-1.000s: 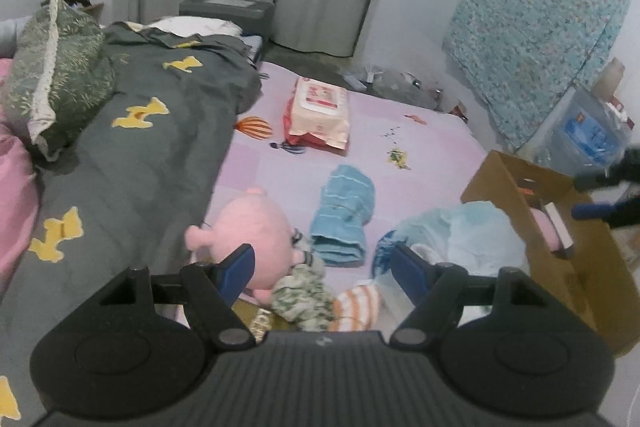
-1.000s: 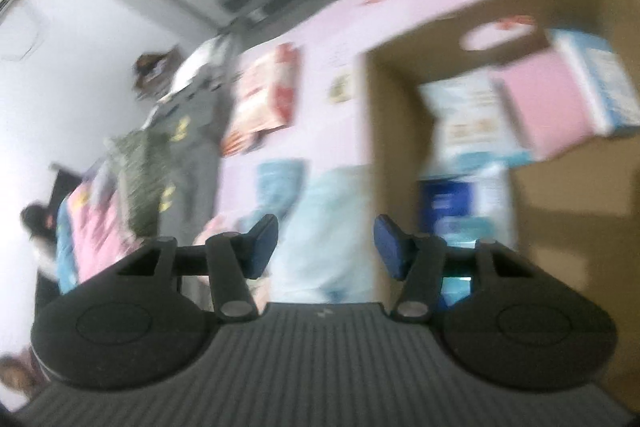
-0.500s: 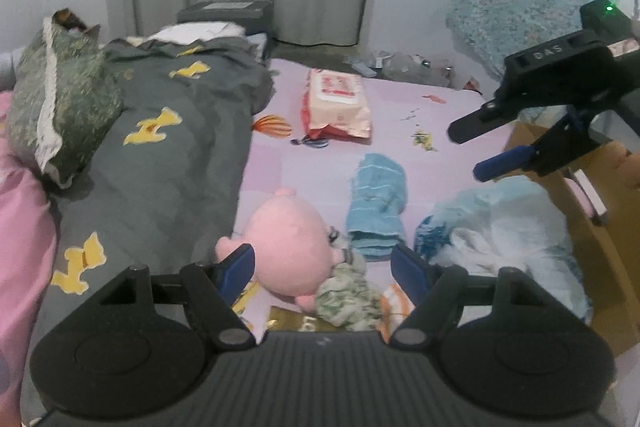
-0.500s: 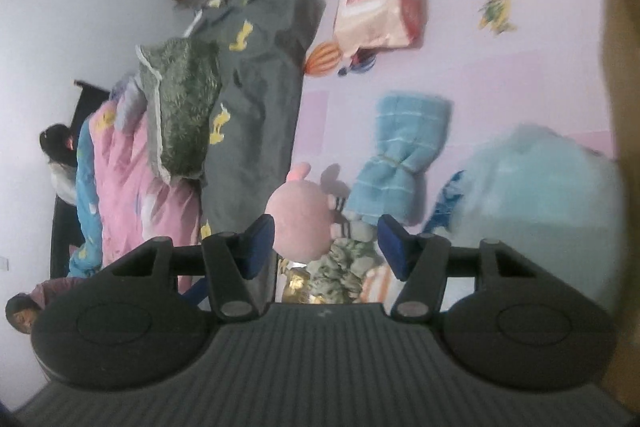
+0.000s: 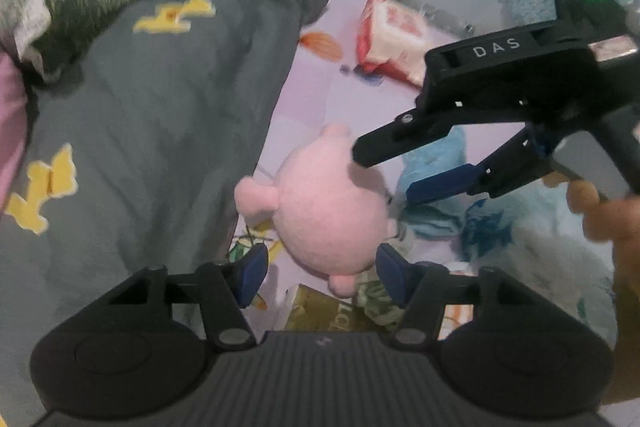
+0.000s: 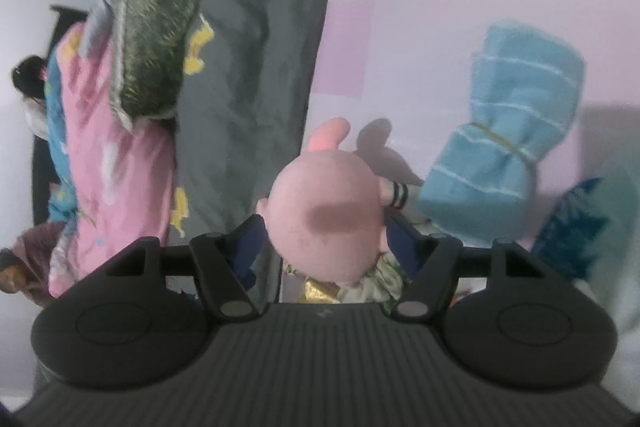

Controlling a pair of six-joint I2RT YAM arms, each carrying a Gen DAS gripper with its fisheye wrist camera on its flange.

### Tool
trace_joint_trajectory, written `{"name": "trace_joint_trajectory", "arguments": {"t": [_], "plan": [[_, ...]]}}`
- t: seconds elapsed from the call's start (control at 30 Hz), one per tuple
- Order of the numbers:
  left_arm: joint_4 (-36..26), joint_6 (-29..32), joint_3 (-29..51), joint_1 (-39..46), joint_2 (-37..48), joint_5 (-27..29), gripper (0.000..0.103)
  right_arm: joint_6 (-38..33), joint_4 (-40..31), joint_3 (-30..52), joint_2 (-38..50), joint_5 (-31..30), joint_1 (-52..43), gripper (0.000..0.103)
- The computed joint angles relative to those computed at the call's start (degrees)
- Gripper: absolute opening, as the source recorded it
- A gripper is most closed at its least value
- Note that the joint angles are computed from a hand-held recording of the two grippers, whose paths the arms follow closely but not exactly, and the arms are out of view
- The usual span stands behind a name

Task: Organize soft objects
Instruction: 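Reach the right tool to the pink plush toy and grasp its head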

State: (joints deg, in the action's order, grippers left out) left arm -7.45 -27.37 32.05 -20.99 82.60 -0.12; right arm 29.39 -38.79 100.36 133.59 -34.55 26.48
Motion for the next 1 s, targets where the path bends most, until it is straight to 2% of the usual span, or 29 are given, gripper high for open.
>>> {"name": "trace_joint_trajectory", "arguments": {"t": [0.1, 0.23, 0.37, 0.6, 0.7, 0.87, 0.93, 1.0], "plan": [[1.6, 0.2, 1.7, 1.3, 5.1, 2.1, 0.060, -0.6, -2.3, 4.4, 4.1, 0.3, 1.6, 0.069], [4.6, -0.3, 2.2, 2.1, 7.2, 4.4, 0.058, -0.4, 0.3, 4.4, 5.7, -0.5, 2.2, 0.071], [5.2, 0.9, 2.9, 0.7, 5.8, 3.5, 0.059, 0.7, 2.5, 3.1, 5.9, -3.5, -0.7, 0.071], [7.1, 2.3, 6.6, -1.9, 9.6, 1.7, 0.062, 2.8, 8.2, -1.7, 4.3, -4.8, -3.7, 0.071], [6.1, 1.9, 7.5, -3.1, 8.9, -0.1, 0.066, 4.4, 9.9, -1.7, 5.3, -6.6, -3.6, 0.072], [3.1, 2.9, 4.4, -6.3, -1.9, -6.8, 0.073, 7.9, 13.3, -3.3, 5.2, -15.4, -4.2, 0.072], [2.1, 3.5, 4.5, -6.8, -4.2, -6.9, 0.075, 9.7, 15.0, -3.7, 5.6, -19.6, -4.2, 0.075], [2.2, 3.6, 5.4, -6.4, -3.0, -4.7, 0.077, 10.8, 15.9, -2.6, 7.2, -21.6, -3.9, 0.077]]}}
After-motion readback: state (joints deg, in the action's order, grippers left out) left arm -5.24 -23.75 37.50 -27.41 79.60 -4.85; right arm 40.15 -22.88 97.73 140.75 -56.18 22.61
